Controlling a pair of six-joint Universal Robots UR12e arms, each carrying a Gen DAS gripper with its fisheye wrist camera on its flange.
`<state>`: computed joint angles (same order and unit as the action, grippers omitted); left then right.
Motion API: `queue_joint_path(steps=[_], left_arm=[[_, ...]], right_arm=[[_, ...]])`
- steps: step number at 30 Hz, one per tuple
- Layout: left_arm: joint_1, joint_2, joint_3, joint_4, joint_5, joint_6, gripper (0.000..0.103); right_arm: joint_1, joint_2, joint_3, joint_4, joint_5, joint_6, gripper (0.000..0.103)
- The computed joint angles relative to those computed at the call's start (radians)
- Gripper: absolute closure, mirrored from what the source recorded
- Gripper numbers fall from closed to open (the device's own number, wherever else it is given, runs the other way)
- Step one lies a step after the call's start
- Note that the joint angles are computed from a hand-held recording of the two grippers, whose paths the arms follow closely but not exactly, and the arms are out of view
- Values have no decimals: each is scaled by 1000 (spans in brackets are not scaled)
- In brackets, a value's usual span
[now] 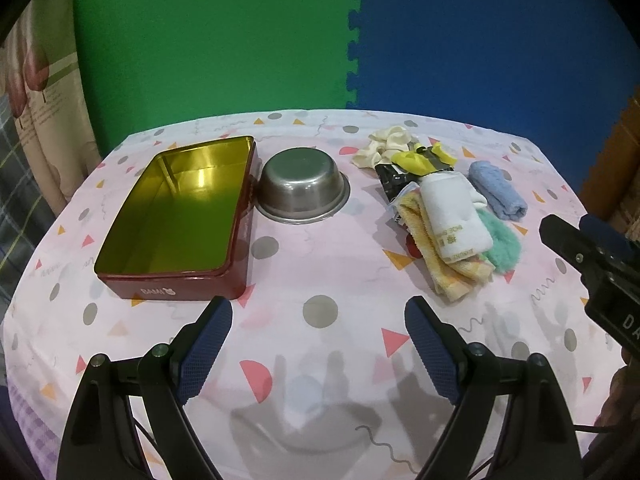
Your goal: Organize soft objects
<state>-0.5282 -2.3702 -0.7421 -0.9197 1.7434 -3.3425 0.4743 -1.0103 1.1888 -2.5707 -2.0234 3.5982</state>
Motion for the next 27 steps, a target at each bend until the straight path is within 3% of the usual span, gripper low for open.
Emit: queue_joint_path(steps=[27], left_arm=[[3,-5,7,-30,-2,-16,17]], right_arm=[[-1,5,-2,1,14,0,29]])
